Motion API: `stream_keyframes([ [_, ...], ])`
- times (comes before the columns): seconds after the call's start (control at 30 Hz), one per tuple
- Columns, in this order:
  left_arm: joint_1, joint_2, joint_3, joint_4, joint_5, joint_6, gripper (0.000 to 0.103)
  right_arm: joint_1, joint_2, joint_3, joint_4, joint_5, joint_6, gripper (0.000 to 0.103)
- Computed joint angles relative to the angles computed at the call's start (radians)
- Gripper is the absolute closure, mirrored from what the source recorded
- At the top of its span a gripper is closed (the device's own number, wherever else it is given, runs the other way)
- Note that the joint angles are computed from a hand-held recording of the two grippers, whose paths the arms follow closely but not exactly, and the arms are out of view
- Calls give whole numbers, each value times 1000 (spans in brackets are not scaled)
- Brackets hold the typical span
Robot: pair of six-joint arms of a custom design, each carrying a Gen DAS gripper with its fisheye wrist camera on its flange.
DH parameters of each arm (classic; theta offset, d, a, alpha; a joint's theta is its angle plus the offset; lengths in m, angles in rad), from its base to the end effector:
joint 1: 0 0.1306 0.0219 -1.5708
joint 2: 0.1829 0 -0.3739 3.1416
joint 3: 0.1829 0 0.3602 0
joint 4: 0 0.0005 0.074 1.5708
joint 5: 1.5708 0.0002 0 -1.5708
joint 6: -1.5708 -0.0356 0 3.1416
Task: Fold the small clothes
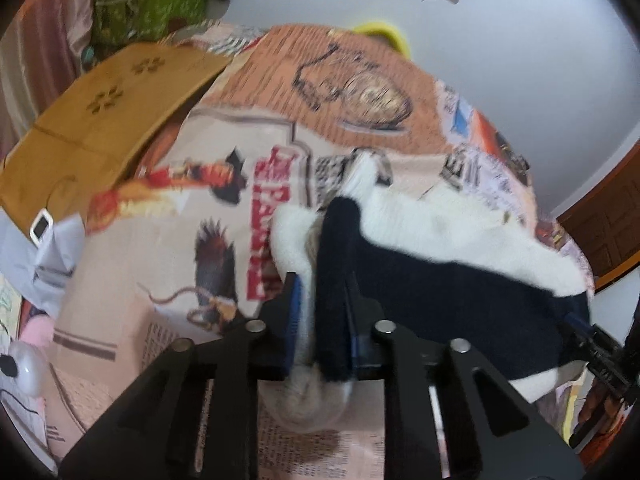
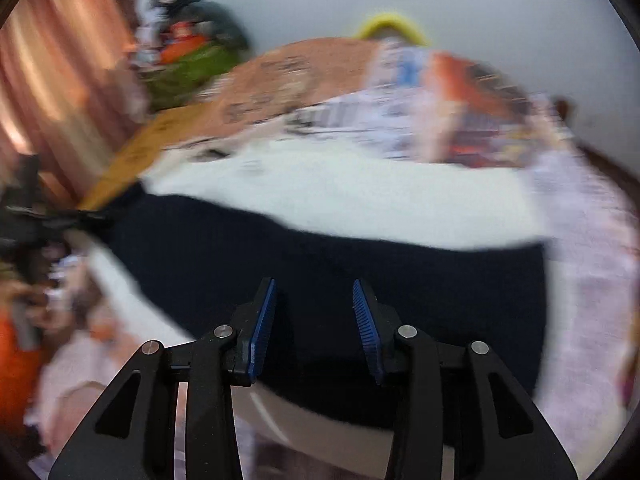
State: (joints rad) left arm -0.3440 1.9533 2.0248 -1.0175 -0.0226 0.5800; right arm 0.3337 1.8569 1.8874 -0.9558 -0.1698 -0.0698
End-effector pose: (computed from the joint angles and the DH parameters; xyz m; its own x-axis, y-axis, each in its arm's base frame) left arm 0.6077 -0.2174 0.3830 -0.8167 -0.2894 -0.4993 -0.1468 0.9409 -0.3052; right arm 0.5806 0.2071 0.3879 -0.7821 -0.1984 -0.5907 -0.3652 0.9140 0.1766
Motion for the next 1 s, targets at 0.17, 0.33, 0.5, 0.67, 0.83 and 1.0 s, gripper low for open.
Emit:
stream_keyframes([
  [0.17,-14,20,145,-18,63,-6,96,-39,-94,-127,75,4,-65,66],
  [0.33,-69,118,404,-135,3,-82,96,-62,-121,-190,103,-23,-80,61],
  [0.5,-84,198,543,-257,-110,-76,96,-67,-150,-244,133,-46,-75,61],
  [0.67,-53,174,418,-308,-231,-58,96,-71,-162,-257,136,-53,-57,59],
  [0.83,-16,89,203,-311,-243,-37,70,-69,-160,-258,139,-46,-57,58],
  [1.0,-12,-71,-61,-162,-158,-17,24,-55,-155,-247,141,-21,-57,55],
])
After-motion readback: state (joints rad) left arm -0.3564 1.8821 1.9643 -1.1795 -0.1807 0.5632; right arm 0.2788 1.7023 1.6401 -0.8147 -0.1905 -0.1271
